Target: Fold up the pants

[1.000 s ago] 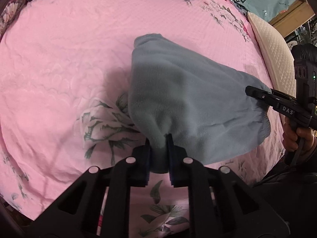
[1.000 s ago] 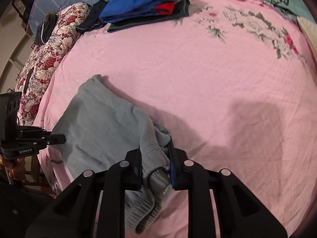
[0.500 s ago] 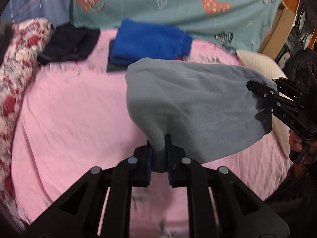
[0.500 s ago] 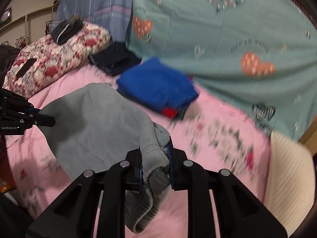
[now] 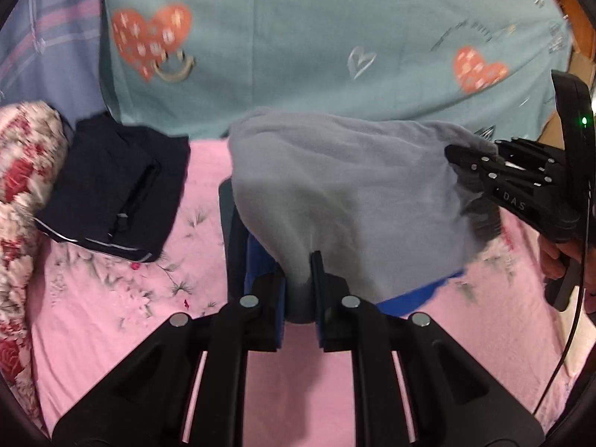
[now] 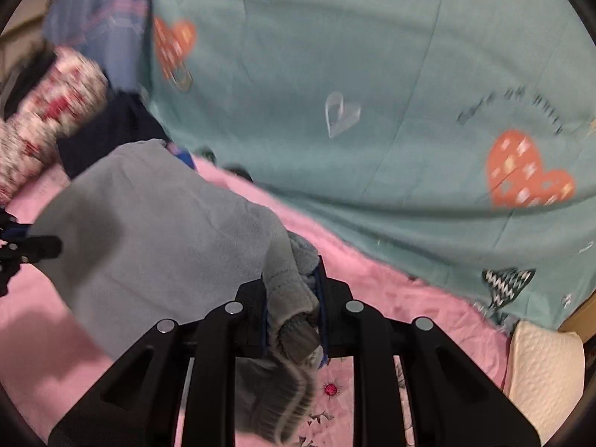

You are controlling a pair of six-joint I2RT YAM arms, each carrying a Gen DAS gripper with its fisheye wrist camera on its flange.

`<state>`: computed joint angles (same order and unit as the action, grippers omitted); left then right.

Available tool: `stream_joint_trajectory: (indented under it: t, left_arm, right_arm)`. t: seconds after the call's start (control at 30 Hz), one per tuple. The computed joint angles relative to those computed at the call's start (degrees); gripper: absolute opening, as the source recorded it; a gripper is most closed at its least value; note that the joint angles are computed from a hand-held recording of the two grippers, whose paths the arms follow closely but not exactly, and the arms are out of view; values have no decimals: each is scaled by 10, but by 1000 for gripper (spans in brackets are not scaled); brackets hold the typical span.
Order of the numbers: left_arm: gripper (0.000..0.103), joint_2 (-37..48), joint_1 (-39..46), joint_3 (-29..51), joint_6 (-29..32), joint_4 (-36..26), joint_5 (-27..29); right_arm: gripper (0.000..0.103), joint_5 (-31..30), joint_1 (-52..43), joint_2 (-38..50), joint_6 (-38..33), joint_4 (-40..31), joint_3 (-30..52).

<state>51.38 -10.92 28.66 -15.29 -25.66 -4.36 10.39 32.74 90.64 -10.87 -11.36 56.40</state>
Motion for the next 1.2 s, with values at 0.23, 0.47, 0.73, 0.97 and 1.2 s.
stream_joint_trajectory:
  t: [0.23, 0.47, 0.73, 0.97, 1.2]
  left_arm:
    - [43, 73, 53, -52, 40, 112, 40]
    - [75, -92, 151, 6, 71, -16, 67]
    - [67, 152, 52, 89, 36, 118, 84]
    - [71, 267, 42, 87, 47, 180, 42]
    - [73, 227, 35, 127, 21, 75, 3]
  right_arm:
    - [43, 3, -11, 71, 6, 24, 32]
    - [51, -89, -69, -99, 58, -100, 27]
    - [30, -146, -37, -51, 137, -108, 21]
    - [26, -213, -105, 30, 196, -13, -12]
    - [33, -171, -68, -53, 200, -116, 20]
